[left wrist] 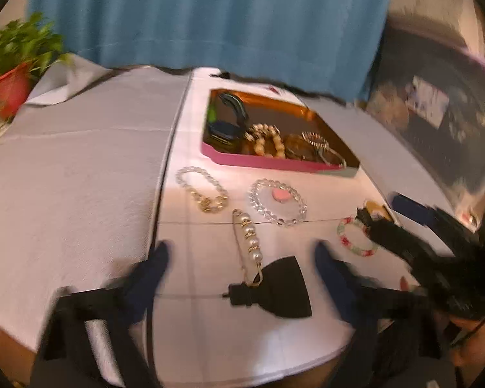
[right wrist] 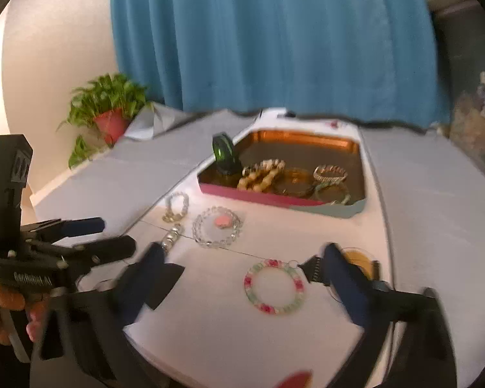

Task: Organize jewelry
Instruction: 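Grasp the pearl safety pin with the left tool while the right tool approaches the clear pink-heart bracelet, then close the right tool on the clear bead bracelet with the pink heart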

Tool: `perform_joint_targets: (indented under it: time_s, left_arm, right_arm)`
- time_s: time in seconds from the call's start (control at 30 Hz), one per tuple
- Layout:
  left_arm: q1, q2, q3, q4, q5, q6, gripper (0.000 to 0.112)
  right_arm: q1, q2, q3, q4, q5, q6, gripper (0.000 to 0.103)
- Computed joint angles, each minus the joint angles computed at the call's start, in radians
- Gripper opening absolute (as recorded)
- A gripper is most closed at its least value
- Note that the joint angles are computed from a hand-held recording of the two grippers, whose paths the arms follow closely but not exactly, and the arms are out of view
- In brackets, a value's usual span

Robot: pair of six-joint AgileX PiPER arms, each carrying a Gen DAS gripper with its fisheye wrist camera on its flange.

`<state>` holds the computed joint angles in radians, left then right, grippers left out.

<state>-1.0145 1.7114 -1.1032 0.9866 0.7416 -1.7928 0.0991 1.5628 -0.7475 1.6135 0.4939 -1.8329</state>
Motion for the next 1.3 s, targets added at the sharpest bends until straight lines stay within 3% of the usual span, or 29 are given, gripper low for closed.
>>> perform_joint_targets:
  time_s: [0.03, 0.07, 0.17, 0.3, 0.4, 0.6, 0.77, 0.8, 0.83, 0.87, 1.0, 1.13, 1.3]
  left_arm:
    - [0.019, 0.014, -0.024, -0.036, -0.007, 0.057, 0.043]
    - [0.044, 0.034, -0.051, -0.082, -0.021, 0.127, 0.043]
    - [0.1, 0.064, -0.074, -0.128, -0.062, 0.195, 0.039]
    - [0.123, 0.052, -0.03, -0.133, -0.126, 0.201, 0.037]
    - [0.14, 0.032, 0.001, -0.148, -0.205, 0.218, 0.017]
    - [0.118, 0.044, -0.014, -0.135, -0.162, 0.25, 0.013]
    - [0.107, 0.046, -0.009, -0.107, -0.154, 0.233, 0.012]
    - [0.107, 0.041, 0.001, -0.097, -0.163, 0.221, 0.012]
    - [0.109, 0.04, 0.004, -0.095, -0.171, 0.218, 0.009]
    - [0.113, 0.039, 0.008, -0.096, -0.18, 0.218, 0.008]
    - [0.134, 0.038, 0.006, -0.117, -0.213, 0.215, 0.008]
    - [0.136, 0.036, -0.002, -0.144, -0.216, 0.205, 0.008]
    - [0.08, -0.01, 0.039, -0.051, -0.192, 0.075, 0.008]
  right_arm:
    - [0.017, 0.037, -0.043, -0.053, -0.009, 0.055, 0.058]
    - [0.035, 0.073, -0.087, -0.108, -0.026, 0.109, 0.054]
    - [0.075, 0.163, -0.184, -0.16, -0.081, 0.157, 0.05]
    - [0.076, 0.251, -0.289, -0.323, -0.026, 0.366, 0.048]
    - [0.114, 0.271, -0.325, -0.396, -0.021, 0.409, 0.047]
    - [0.192, 0.304, -0.374, -0.609, -0.1, 0.614, 0.045]
    - [0.226, 0.327, -0.414, -0.74, -0.098, 0.752, 0.044]
    - [0.235, 0.327, -0.416, -0.769, -0.107, 0.773, 0.037]
    - [0.241, 0.326, -0.414, -0.779, -0.12, 0.782, 0.02]
    - [0.24, 0.327, -0.413, -0.779, -0.125, 0.785, 0.009]
    - [0.217, 0.31, -0.379, -0.682, -0.11, 0.682, 0.008]
    - [0.193, 0.224, -0.245, -0.548, -0.129, 0.498, 0.008]
    - [0.096, 0.129, -0.091, -0.362, -0.061, 0.269, 0.008]
